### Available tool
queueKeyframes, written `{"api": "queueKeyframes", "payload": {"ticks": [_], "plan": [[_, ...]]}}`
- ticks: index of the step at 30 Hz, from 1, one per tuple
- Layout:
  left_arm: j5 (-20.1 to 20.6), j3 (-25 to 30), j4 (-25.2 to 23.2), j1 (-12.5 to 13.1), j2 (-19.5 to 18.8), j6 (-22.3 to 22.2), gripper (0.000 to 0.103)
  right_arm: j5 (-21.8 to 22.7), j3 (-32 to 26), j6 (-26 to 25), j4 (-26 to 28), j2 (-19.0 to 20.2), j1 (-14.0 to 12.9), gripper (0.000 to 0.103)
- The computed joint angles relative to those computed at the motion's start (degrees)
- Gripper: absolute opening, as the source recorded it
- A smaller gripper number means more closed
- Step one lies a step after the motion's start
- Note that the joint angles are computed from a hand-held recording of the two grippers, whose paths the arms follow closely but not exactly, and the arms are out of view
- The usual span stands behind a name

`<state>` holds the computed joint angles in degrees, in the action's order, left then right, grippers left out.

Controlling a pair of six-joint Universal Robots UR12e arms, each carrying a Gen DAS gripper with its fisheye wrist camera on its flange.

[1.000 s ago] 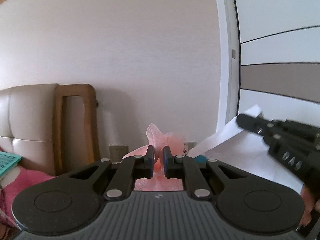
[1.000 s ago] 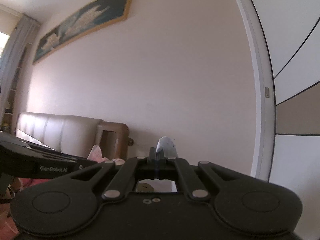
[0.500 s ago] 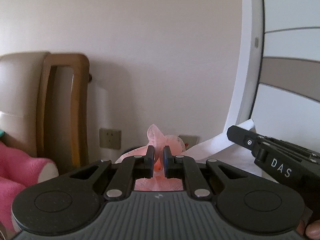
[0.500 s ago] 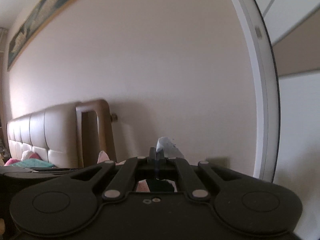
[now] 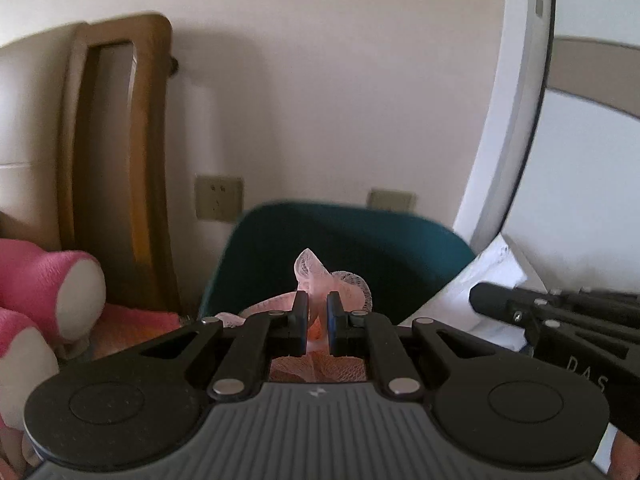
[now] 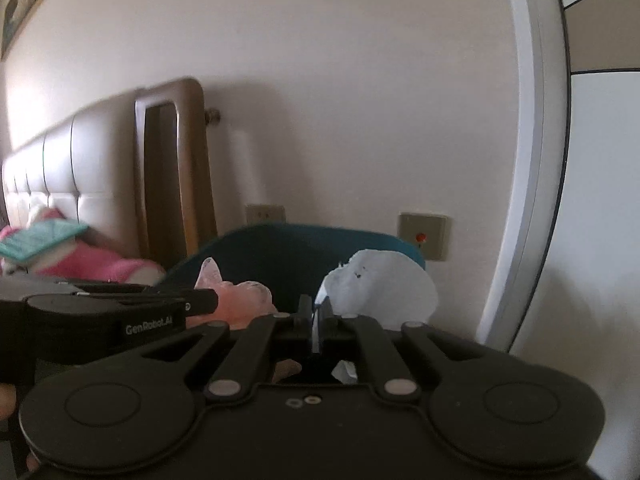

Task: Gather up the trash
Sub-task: 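Lower both items into the teal bin and open both grippers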

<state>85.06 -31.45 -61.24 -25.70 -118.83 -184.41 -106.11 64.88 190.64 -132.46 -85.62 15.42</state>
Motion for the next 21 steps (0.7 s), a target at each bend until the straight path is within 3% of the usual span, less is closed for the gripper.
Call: {"api": "queueKeyframes", "payload": {"ticks": [4, 8, 14, 21], "plan": [[0.75, 2.41, -4.95, -0.44, -1.03, 2.02, 0.009, -0.67, -0.74, 0.53, 4.14, -0.10, 0.16, 0.010], [0.31, 5.25, -9.46, -0.52, -2.18, 3.09, 0.009, -1.83, -0.55, 0.73, 5.06, -0.45, 0.42, 0.015], [0.26, 6.65, -12.05, -0.56, -2.69, 3.21, 0.009, -2.49, -0.15, 0.22, 5.04, -0.90, 0.68, 0.031], [-1.07, 4.55, -10.69, -0.32, -1.36, 2.20, 0.013, -2.65, 1.35, 0.48, 2.57, -2.11, 0.66, 0.047]]}}
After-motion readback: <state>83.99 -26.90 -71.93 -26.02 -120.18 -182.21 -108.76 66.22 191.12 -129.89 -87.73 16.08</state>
